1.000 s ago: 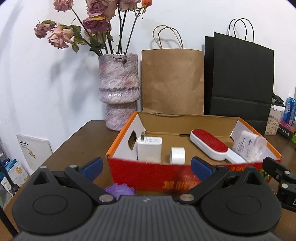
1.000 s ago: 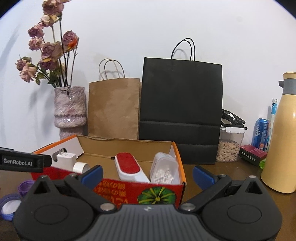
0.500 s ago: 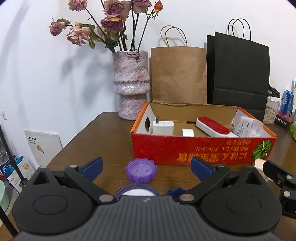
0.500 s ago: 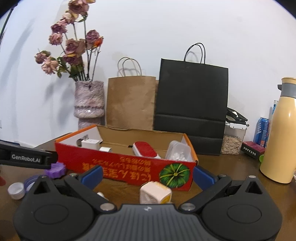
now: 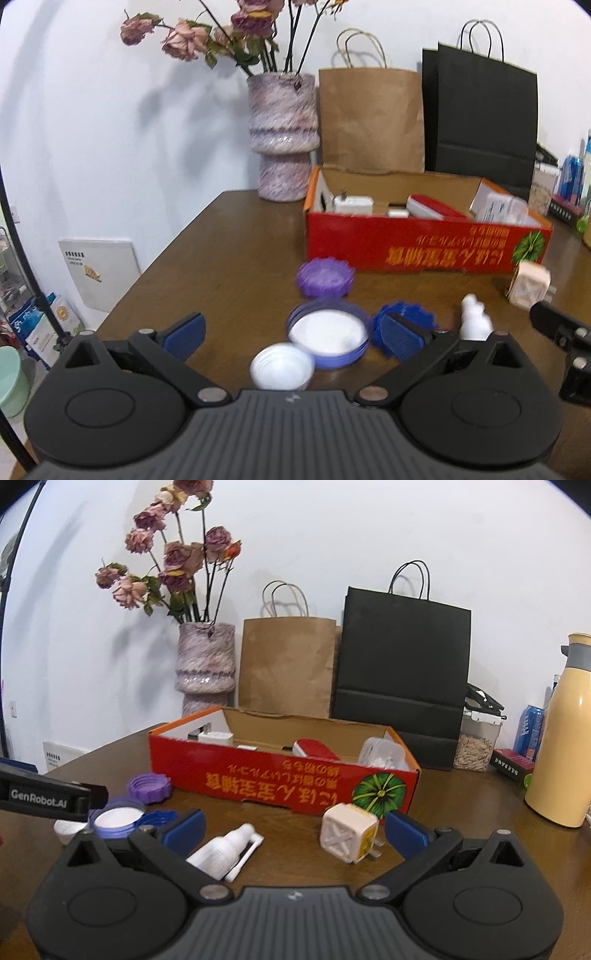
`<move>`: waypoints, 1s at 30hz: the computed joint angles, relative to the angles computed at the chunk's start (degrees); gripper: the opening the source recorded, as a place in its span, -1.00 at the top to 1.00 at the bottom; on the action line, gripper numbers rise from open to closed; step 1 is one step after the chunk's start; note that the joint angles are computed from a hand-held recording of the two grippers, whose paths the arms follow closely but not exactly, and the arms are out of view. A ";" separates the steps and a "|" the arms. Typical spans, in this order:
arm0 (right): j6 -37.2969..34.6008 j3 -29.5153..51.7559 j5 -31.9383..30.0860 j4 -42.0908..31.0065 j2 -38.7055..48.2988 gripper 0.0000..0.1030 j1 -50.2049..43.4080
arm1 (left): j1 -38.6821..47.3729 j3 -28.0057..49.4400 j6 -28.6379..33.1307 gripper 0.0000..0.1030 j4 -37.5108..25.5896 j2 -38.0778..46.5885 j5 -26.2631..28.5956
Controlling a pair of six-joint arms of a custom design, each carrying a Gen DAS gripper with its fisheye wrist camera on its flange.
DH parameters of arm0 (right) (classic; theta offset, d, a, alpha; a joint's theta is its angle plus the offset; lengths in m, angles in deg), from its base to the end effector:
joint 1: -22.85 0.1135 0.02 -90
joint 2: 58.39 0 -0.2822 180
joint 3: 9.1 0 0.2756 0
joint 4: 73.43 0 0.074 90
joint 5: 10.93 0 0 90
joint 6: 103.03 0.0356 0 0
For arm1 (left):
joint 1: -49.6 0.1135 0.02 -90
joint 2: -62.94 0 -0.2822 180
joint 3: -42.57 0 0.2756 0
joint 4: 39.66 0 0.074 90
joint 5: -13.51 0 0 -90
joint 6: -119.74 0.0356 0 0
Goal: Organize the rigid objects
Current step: 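Withdraw both grippers from the box back toward the remaining caps and bottles, then grasp the white cap with the left gripper while the right grasps the white spray bottle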
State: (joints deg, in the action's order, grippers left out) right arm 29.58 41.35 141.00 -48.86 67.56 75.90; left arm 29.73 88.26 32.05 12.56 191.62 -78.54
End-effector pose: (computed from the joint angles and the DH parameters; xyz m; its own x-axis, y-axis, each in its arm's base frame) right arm 0.2126 0.2304 0.0047 -0.3717 0.0357 -0.9276 0.2852 0.9553 -0.0775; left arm 0.3053 -0.1090 0.0042 -0.4682 0.2120 -0.8578 0.3299 0.9425 0.0529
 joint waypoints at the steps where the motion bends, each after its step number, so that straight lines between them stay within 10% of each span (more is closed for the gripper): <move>1: 0.74 0.56 0.08 -1.34 0.09 -1.00 0.50 | 0.65 -0.21 0.43 -1.00 -0.11 0.09 0.62; 19: 7.38 6.58 -1.68 -14.72 1.11 -1.00 2.29 | 5.53 5.05 3.58 -0.90 -11.60 2.20 5.62; 27: 7.62 7.92 -3.79 -15.52 1.51 -1.00 1.34 | 5.94 5.93 2.44 0.20 -11.26 2.92 7.68; 30: 7.36 8.59 -4.42 -15.98 1.75 -1.00 1.14 | 6.01 5.42 2.44 0.20 -10.42 2.75 8.31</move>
State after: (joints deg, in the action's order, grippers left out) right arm 36.93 49.94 136.59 -64.84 69.31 77.04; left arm 35.73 93.68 34.48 2.14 194.37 -70.23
